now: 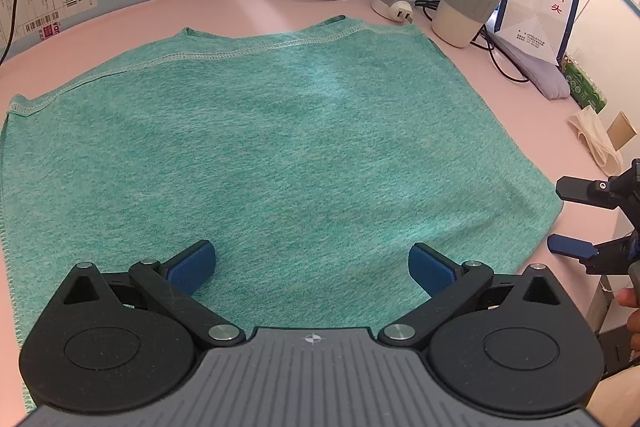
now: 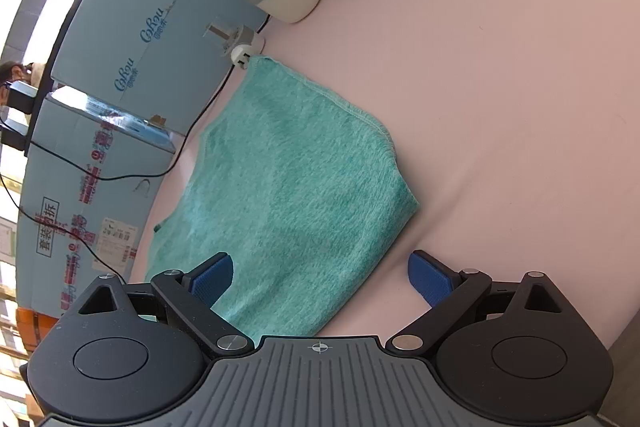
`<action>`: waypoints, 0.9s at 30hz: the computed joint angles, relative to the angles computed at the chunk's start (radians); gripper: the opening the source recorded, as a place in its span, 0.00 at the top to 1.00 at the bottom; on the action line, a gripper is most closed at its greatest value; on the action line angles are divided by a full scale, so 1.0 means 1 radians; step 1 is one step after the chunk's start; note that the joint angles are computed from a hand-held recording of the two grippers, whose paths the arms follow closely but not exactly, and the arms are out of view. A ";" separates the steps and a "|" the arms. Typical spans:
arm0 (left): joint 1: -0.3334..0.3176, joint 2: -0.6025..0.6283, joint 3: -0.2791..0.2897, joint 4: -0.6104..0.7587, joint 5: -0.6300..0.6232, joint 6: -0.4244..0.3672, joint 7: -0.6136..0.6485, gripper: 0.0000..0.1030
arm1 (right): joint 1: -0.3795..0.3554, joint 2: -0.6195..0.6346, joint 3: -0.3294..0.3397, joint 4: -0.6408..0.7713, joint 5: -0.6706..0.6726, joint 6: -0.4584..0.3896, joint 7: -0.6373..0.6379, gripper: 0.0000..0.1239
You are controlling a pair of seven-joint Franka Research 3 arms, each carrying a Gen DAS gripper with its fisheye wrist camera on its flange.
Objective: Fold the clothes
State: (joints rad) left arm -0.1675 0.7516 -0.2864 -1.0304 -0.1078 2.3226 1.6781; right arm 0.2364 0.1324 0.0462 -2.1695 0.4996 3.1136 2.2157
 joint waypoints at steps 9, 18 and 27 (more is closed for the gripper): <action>0.012 -0.012 -0.010 -0.026 -0.017 0.020 0.015 0.00 | 0.014 0.002 -0.017 -0.002 -0.030 0.003 0.039 0.21; 0.027 -0.021 -0.022 -0.045 -0.042 0.033 0.034 0.00 | 0.075 -0.005 -0.090 -0.022 -0.163 0.026 0.208 0.22; 0.037 -0.020 -0.029 -0.047 -0.067 0.037 0.051 0.00 | -0.008 -0.004 0.001 -0.009 -0.039 0.024 0.142 0.25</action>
State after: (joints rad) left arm -0.1300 0.7314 -0.3155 -1.0776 -0.1743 2.3593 1.7293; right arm 0.2287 0.1289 0.0475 -2.1787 0.4601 3.1374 2.3577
